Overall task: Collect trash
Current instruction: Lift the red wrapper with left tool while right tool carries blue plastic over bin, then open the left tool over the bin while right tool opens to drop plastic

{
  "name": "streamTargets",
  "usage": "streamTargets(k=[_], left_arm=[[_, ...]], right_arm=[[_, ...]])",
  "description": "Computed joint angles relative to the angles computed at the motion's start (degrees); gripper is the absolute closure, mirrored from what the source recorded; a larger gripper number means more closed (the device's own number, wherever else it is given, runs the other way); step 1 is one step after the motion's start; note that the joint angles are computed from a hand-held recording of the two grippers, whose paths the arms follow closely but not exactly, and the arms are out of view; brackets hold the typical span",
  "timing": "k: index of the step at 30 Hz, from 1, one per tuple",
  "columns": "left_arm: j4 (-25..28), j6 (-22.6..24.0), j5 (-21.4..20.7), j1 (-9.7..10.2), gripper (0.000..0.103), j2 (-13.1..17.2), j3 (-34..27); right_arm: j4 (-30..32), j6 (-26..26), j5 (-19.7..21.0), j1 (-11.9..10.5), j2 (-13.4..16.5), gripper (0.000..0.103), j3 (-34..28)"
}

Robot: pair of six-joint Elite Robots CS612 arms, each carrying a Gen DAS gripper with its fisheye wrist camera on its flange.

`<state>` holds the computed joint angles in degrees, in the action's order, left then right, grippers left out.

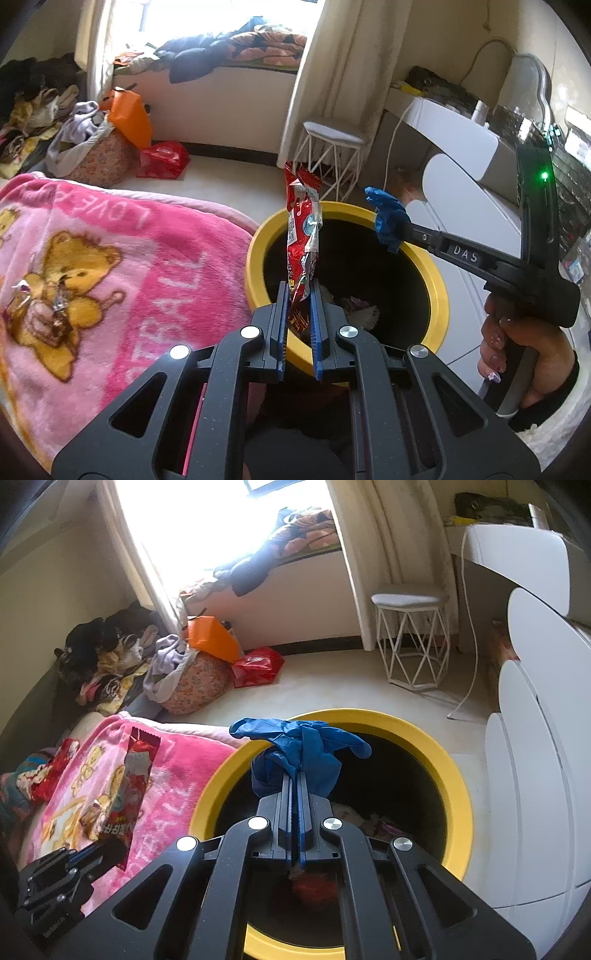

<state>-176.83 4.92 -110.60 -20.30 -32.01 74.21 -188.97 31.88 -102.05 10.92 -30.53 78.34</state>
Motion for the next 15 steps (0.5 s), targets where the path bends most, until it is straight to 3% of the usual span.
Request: streamTargets(k=[15], left_arm=[[4.59, 2.47, 0.56, -1.70, 0.096, 2.05, -2.91]], right_arm=[[1.15, 2.92, 0.44, -1.09, -0.08, 0.100, 1.60]])
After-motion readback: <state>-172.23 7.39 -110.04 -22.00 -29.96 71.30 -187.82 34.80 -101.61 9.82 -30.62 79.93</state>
